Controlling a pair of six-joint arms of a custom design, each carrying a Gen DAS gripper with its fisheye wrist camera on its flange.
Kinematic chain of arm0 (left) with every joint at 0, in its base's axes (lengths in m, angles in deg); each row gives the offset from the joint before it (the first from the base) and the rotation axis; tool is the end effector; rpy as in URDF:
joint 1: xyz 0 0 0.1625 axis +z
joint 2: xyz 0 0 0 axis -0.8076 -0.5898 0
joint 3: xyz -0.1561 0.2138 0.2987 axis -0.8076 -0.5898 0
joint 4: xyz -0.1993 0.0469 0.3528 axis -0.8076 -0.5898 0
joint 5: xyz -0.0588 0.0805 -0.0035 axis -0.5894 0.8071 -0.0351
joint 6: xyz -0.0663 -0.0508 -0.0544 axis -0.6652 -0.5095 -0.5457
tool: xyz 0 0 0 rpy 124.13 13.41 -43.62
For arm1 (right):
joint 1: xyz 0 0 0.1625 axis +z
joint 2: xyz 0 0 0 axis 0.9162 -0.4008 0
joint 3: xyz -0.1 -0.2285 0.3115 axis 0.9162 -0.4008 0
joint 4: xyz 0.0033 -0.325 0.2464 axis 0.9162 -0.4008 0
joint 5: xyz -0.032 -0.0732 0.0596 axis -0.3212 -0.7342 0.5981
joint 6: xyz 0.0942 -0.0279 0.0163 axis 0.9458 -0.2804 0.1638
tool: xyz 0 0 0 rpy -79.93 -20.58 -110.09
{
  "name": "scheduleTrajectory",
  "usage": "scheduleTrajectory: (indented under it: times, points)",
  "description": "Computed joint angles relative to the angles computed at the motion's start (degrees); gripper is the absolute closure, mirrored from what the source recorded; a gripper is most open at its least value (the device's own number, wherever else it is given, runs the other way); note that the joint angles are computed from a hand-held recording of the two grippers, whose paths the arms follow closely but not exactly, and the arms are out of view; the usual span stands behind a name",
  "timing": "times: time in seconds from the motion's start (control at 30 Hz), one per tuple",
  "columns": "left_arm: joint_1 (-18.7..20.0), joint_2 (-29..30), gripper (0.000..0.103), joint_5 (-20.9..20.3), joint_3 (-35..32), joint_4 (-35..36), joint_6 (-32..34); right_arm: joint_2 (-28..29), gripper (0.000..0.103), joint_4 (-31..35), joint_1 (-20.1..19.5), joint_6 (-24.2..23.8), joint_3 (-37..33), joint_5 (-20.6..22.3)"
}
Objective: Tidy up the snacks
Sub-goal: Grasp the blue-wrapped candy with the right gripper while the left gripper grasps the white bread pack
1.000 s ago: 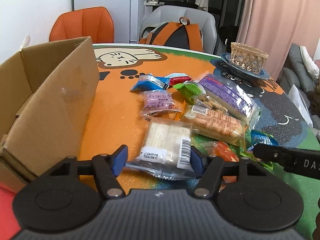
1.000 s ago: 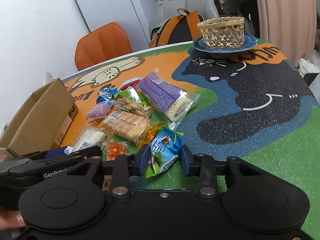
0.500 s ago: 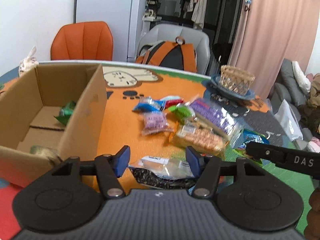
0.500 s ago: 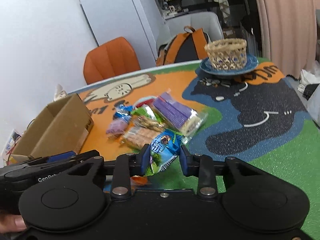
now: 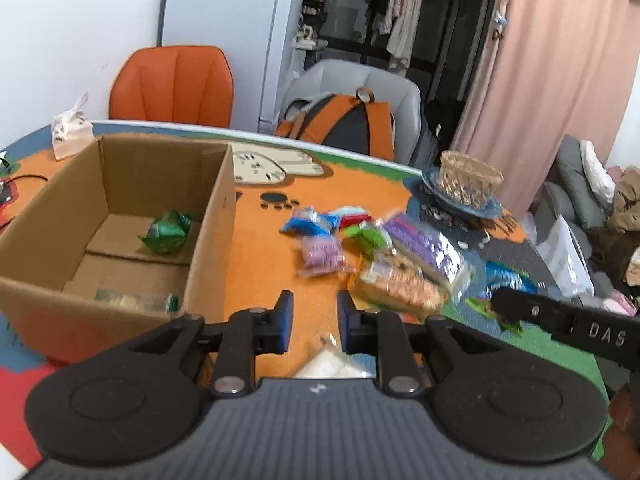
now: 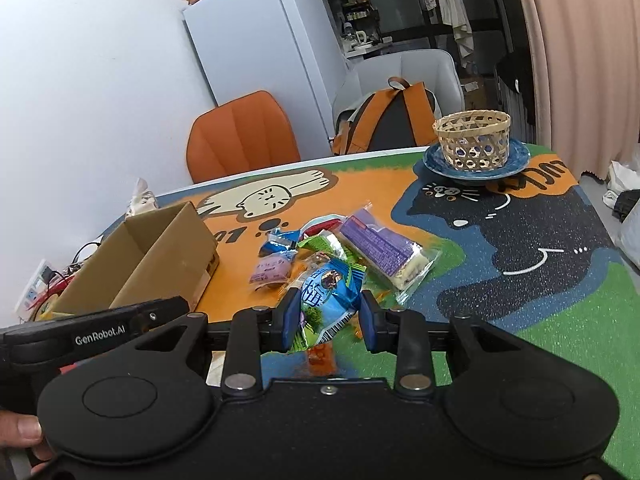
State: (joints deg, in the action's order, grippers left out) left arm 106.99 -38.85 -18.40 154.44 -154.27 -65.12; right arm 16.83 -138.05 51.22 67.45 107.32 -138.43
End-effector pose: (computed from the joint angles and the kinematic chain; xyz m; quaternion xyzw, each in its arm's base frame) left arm -0.0816 -0.4343 0.2656 0.2341 0.8712 -0.3688 0.2240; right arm 0.2931 -0.4013 0.0311 0.1200 -0.8603 0.4518 0.2035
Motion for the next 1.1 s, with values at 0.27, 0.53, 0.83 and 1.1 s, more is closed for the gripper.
scheduleTrajectory:
  times: [0.27,0.53,0.83,1.1]
  points:
    - [1.08,-0.7,0.037,-0.56,1.81,-0.38,0.02,0.23,0.071,-0.58,0.58,0.88,1.36,-0.69]
    - [3.3,3.6,0.035,-2.54,2.03,-1.9,2.66,0.44,0.071,-0.95,0.45,1.79,2.42,-1.35]
    - [3.61,4.49,0.033,-2.02,2.63,-0.54,3.01,0.44,0.071,-2.28,-0.62,2.42,3.29,-0.81]
    - [3.87,4.72,0.057,-2.2,2.76,-2.5,3.62,0.54,0.071,-1.44,-0.61,2.63,2.91,-1.25]
